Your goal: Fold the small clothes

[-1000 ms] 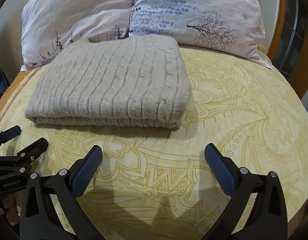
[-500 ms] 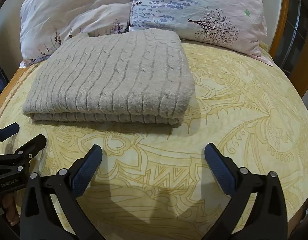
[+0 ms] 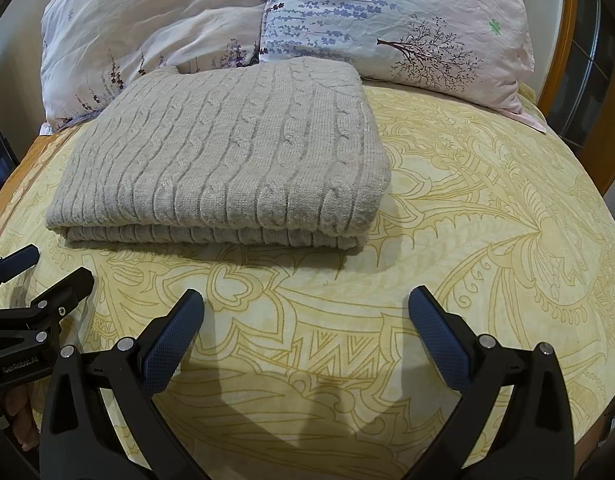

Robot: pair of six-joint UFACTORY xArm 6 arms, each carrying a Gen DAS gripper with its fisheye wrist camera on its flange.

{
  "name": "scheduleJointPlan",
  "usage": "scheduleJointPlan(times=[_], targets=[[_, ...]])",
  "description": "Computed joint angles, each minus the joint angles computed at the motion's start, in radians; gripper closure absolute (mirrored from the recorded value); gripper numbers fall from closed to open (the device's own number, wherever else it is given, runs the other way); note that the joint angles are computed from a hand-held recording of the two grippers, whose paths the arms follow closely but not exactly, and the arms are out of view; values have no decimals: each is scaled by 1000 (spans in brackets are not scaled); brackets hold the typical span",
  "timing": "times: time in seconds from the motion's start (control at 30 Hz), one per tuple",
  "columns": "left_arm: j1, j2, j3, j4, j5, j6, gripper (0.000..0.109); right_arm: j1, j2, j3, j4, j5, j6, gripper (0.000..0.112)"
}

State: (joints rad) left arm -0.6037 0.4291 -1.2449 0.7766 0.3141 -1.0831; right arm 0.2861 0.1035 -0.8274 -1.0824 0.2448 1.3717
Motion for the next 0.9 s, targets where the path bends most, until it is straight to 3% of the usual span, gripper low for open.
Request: scheduleJointPlan(times=[0.9], targets=[[-2, -1, -1, 11, 5, -15, 7, 0, 4, -2, -10, -1, 10, 11]])
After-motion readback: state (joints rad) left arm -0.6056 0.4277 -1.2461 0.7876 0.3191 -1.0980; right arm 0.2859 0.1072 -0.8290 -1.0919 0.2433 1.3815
